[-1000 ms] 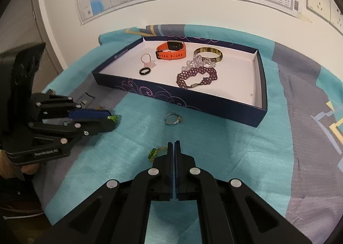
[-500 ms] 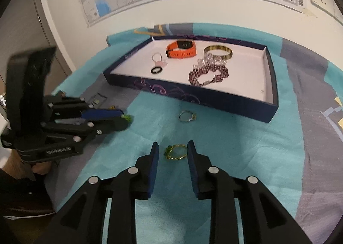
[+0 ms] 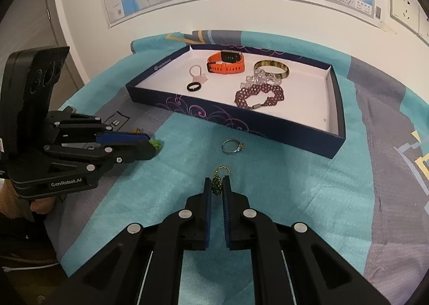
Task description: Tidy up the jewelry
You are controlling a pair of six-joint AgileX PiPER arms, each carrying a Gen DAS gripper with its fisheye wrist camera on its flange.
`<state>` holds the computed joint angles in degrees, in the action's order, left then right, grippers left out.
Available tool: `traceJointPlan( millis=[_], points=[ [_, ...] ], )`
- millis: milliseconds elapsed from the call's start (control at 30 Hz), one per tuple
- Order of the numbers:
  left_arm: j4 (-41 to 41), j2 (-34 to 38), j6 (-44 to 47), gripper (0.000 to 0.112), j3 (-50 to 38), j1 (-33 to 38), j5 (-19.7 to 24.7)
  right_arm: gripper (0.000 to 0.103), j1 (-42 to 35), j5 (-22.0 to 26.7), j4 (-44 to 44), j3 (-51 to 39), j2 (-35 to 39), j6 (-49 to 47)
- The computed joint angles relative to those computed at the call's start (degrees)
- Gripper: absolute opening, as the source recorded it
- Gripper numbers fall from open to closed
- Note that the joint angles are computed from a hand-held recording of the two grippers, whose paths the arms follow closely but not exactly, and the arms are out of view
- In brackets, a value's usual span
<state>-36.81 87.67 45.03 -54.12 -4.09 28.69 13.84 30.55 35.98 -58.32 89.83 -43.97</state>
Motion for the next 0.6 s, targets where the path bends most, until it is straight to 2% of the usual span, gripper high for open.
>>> traceJointPlan(
  millis=[167,200,267,300,467,600],
  points=[
    [-1.15,-0.55,1.51,0.016,0.21,0.32,0.49,0.006,-0.52,0.32,1.92,-0.05,-0.24,-1.41],
    [-0.45,-0.51,0.80,0.017,0.13,0.18,0.38,0.006,-0.52,0.27,2.04,-0.05,-0.21,-1.46],
    [-0.04,-0.58,0.13,0.028,0.18,0.25,0.42,0.006,-0.46,0.27,2.35,-0.01,-0.15,-1.67],
    [-0.10,-0.56,0.28,0.030,0.18,0.27,0.44,0.006,-0.39,0.23,2.32,-0.03,-0.10,-1.63],
    [2.34,-0.36,-1.72,0.029,0.27,-0.62,0.03,0.006,-0.26,0.28,2.57,0.09,-0.18,-1.78],
    [4.18,-0.41,-3.34,0.018,0.31,-1.43,-0.59,0.006,-0.43,0.24,3.11,0.08,-0.18,-2.05]
  ],
)
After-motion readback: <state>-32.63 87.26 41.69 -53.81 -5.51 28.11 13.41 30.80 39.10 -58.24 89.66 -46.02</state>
